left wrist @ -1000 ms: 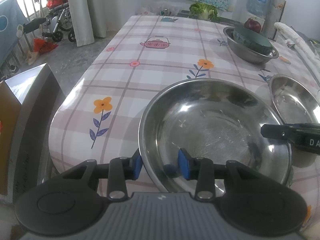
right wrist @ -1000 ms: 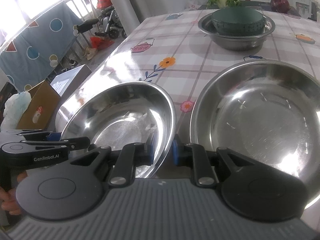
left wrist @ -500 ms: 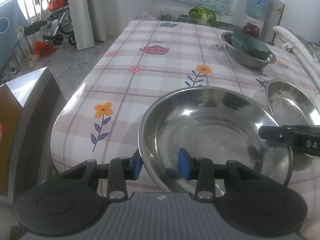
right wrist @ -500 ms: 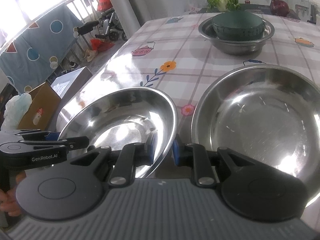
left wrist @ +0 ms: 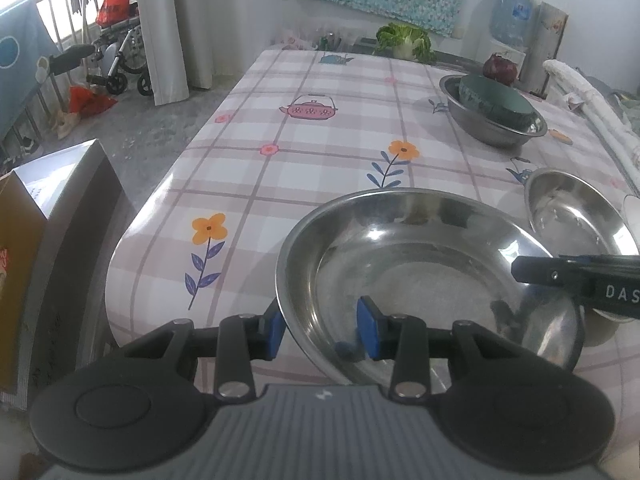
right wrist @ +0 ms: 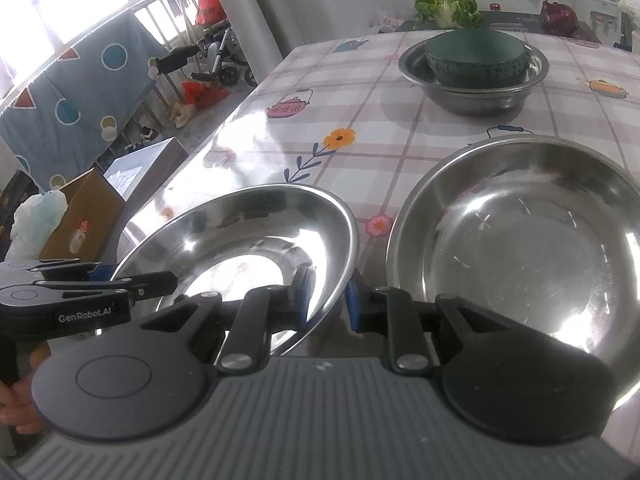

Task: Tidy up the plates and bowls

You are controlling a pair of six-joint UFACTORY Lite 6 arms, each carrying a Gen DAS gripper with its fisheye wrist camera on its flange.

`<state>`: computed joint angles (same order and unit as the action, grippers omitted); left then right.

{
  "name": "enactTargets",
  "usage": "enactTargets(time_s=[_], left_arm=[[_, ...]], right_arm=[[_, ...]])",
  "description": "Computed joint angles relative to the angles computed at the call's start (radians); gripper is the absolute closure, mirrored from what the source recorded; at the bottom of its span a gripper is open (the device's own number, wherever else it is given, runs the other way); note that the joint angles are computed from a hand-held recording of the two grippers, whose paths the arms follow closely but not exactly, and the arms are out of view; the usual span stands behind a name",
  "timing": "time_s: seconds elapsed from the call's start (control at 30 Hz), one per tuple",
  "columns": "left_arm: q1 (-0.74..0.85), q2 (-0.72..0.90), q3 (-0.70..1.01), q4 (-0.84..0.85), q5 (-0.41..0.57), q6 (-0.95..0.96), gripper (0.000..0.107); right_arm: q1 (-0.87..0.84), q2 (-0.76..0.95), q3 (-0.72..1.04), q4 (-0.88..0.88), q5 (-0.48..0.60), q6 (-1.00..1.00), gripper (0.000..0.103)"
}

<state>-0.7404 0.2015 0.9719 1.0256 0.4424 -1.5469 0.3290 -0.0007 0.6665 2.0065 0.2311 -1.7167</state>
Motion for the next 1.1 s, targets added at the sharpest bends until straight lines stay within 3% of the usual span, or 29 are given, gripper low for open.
enactTargets(time_s=[0.7, 1.1], left_arm=[[-0.009, -0.026, -0.021, 0.013, 0.000, -0.023, 0.068], [-0.069, -0.068, 0.001, 0.029, 0.060, -0.040, 0.068]], right_arm=[[0.012, -0.032, -0.005, -0.027, -0.011, 0.037, 0.082], [0.005, -0.148, -0.068, -0.025, -0.022, 0.049, 0.081]])
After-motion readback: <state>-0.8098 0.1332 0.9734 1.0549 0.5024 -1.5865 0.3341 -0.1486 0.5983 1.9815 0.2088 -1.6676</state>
